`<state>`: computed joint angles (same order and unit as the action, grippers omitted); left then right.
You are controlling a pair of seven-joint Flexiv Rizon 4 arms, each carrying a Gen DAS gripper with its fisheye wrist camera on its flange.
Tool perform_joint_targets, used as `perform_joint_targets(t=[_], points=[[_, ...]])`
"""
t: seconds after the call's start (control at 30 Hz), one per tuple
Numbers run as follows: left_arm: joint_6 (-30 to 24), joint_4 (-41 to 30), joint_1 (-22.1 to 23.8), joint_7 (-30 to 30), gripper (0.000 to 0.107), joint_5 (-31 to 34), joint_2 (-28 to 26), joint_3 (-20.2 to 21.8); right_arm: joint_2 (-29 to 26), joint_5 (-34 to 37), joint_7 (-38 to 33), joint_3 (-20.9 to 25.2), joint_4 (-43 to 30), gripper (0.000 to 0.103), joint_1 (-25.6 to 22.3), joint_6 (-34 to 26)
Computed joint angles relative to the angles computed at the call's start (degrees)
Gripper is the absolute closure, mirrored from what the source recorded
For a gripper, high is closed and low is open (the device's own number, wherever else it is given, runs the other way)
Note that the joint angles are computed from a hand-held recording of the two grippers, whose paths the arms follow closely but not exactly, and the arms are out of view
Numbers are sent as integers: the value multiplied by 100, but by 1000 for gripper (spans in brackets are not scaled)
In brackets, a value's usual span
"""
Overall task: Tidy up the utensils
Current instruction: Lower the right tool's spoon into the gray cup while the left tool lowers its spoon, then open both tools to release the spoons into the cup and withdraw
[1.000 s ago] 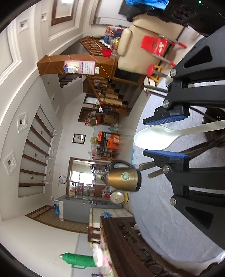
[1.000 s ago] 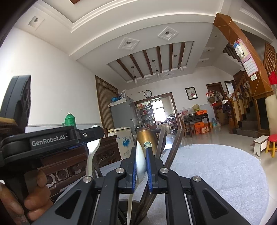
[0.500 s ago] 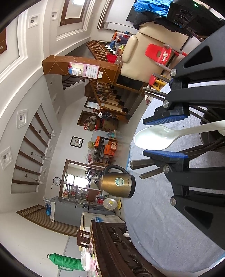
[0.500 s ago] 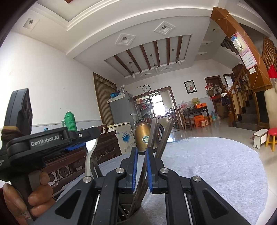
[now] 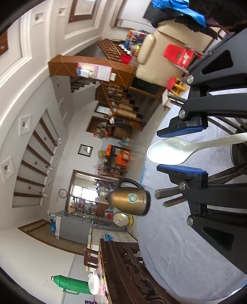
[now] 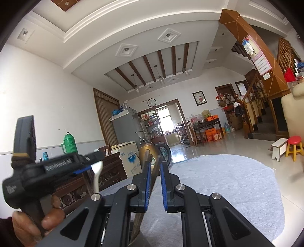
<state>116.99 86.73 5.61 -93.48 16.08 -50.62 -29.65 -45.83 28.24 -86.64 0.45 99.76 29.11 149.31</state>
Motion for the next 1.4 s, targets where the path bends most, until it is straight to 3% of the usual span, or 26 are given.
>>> perform_joint_targets(t=[0.13, 0.4, 0.5, 0.53, 0.6, 0.63, 0.73, 0.87, 0.97, 1.1, 1.17, 1.23, 1.4], points=[[-38, 10, -283, 96, 72, -256, 48, 377, 27, 17, 23, 6, 59, 91, -28, 7], [64, 359, 10, 112, 65, -109, 254, 163, 111, 125, 112, 13, 117, 90, -98, -96], [244, 548, 128, -48, 60, -46, 425, 155, 169, 146, 165, 10, 170, 80, -113, -158], [319, 604, 147, -111, 56, -36, 489, 186, 205, 126, 212, 25, 221, 71, -139, -184], [558, 757, -25, -210, 50, -224, 703, 532, 282, 114, 327, 53, 314, 49, -183, -262], [611, 843, -68, -256, 42, -262, 821, 658, 318, 116, 397, 65, 352, 38, -204, -293], [565, 1091, -443, -194, 28, -656, 1169, 1263, 428, 31, 602, 85, 499, 37, -270, -366], [18, 1443, -1062, 223, 23, -1453, 1591, 2041, 759, 20, 576, -19, 748, 26, -195, -871], [-537, 1602, -1481, 480, 23, -2129, 1804, 2474, 1102, 28, 498, -137, 981, 25, -88, -1422], [-1071, 1704, -2232, 752, 23, -2862, 1959, 3271, 1544, 642, -34, -702, 1137, 25, 517, -2141], [-1146, 1722, -2960, 872, 23, -3263, 1922, 4082, 1736, 921, -255, -959, 1216, 25, 803, -2372], [-1208, 1784, -3465, 1022, 23, -3526, 1904, 4625, 1944, 1175, -456, -1187, 1325, 24, 1069, -2555], [-1256, 1957, -4364, 1317, 23, -3996, 1893, 5503, 2388, 1906, -1066, -2079, 1516, 24, 2038, -3022]])
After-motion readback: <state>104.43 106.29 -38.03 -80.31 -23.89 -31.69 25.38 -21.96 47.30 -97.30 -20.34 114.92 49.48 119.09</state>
